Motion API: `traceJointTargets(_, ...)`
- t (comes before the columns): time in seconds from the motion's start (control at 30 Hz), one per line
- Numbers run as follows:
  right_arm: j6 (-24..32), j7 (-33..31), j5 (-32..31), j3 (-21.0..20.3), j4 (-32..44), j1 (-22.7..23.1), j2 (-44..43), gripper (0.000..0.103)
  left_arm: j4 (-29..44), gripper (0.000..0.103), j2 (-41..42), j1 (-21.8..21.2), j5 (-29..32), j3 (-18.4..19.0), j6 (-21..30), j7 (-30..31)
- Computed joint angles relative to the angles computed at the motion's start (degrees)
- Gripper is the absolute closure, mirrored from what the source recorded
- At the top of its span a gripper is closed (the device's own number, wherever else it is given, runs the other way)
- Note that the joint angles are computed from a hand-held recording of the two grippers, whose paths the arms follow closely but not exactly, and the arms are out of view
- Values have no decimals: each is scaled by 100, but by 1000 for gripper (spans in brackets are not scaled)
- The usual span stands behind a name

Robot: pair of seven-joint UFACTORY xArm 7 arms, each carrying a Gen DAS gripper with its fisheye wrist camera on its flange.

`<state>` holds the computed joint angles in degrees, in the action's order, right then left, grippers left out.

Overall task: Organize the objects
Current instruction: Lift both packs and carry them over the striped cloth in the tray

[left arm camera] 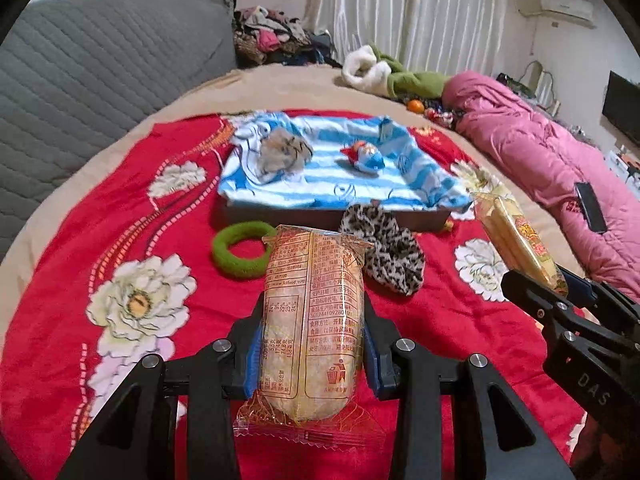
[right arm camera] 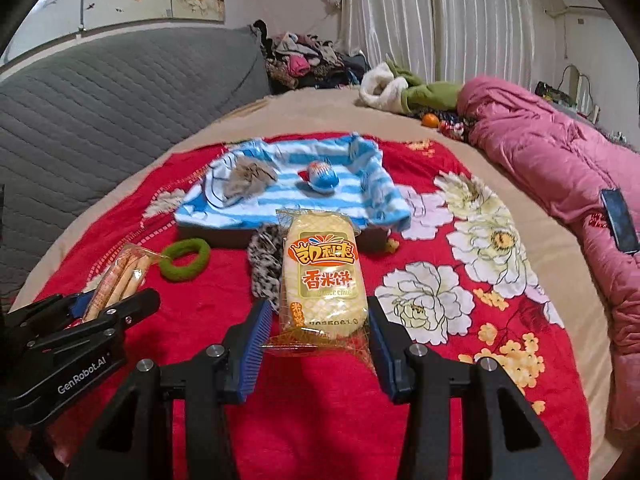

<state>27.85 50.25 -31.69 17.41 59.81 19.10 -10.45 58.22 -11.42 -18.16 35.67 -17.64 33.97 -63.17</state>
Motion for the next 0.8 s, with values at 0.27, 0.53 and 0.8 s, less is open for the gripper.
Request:
traceJointTargets(0.27, 229, 150, -223, 226, 189, -2, -291, 56, -50, 62, -469, 91, -44, -82, 175, 98)
traceJointTargets(0.53, 464, 271, -397, 466, 338, -78, -588, 56, -93, 62, -901, 280, -168, -288, 234, 231)
traceJointTargets(0.8, 583, 292, -476, 631, 500, -137, -726, 56, -69, 62, -1168, 481, -213, -463, 315, 348)
